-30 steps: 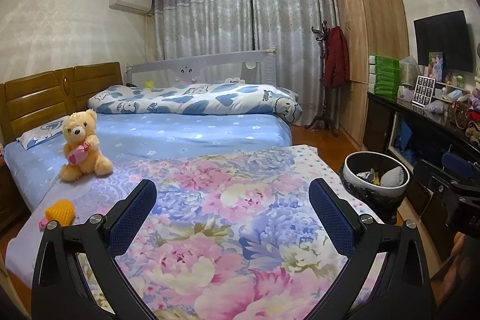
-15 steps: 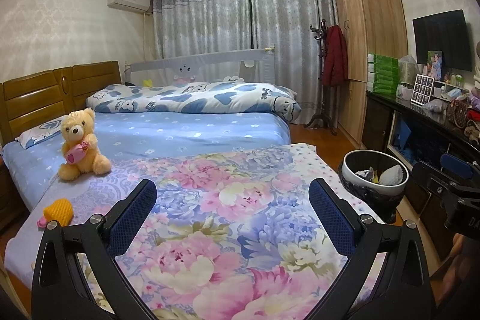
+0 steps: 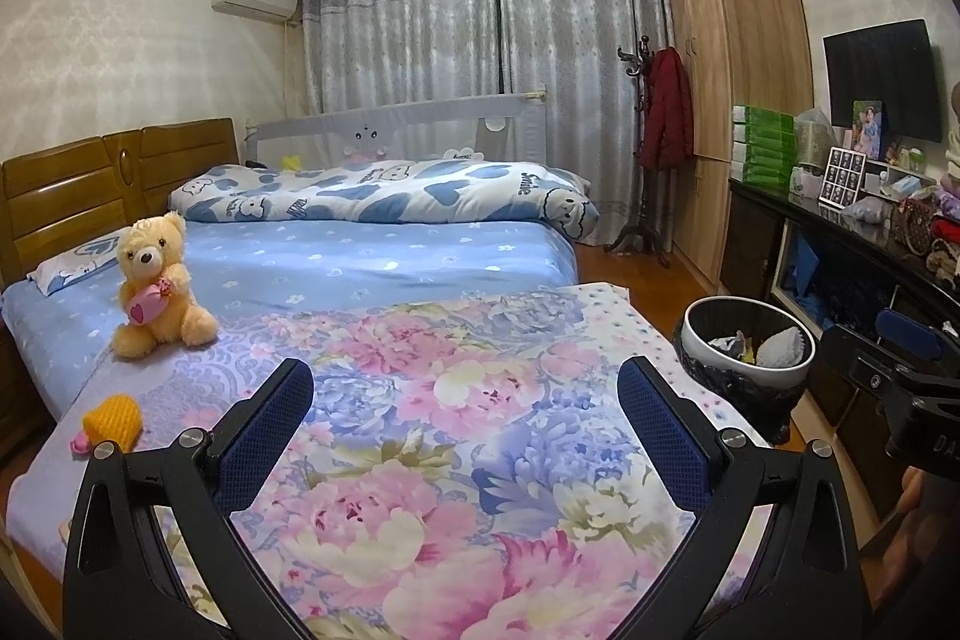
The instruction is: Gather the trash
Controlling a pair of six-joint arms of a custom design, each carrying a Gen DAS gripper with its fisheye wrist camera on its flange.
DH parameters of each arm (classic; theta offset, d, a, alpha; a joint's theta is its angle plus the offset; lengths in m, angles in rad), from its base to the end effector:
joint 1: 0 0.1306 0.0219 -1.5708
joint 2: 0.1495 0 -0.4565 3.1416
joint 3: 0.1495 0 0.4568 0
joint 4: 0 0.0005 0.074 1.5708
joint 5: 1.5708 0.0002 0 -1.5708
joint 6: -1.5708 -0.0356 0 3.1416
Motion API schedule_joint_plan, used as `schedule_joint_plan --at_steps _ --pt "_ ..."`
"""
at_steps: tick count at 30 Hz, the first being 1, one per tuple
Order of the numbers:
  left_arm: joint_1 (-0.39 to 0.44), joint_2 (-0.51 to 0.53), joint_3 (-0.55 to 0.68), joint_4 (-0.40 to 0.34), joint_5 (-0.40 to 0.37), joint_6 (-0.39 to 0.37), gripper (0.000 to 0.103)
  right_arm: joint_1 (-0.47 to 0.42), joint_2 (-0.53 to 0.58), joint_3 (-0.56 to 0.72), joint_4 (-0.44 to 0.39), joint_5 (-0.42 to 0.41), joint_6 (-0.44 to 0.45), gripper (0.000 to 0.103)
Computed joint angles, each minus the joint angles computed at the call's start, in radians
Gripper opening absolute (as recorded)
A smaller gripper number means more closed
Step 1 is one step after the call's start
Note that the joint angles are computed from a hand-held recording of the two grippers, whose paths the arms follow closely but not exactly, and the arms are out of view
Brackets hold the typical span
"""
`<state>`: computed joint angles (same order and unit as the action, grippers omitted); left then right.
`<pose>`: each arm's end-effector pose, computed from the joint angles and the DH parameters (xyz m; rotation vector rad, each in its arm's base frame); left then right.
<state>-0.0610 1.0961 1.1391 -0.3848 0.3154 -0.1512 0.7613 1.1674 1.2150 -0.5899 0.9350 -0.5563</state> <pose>0.4325 -0.0380 0.5465 0.4111 1.8573 -0.2402 0.3422 0.2858 0.5449 0.3285 1.8545 -0.0966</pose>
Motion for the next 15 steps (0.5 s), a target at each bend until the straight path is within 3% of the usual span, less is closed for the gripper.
schedule_joint_plan --at_steps 15 --pt "-0.002 0.0 0.0 0.001 -0.002 0.001 0.103 -0.006 -0.002 -0.004 0.003 -0.008 0.0 0.103"
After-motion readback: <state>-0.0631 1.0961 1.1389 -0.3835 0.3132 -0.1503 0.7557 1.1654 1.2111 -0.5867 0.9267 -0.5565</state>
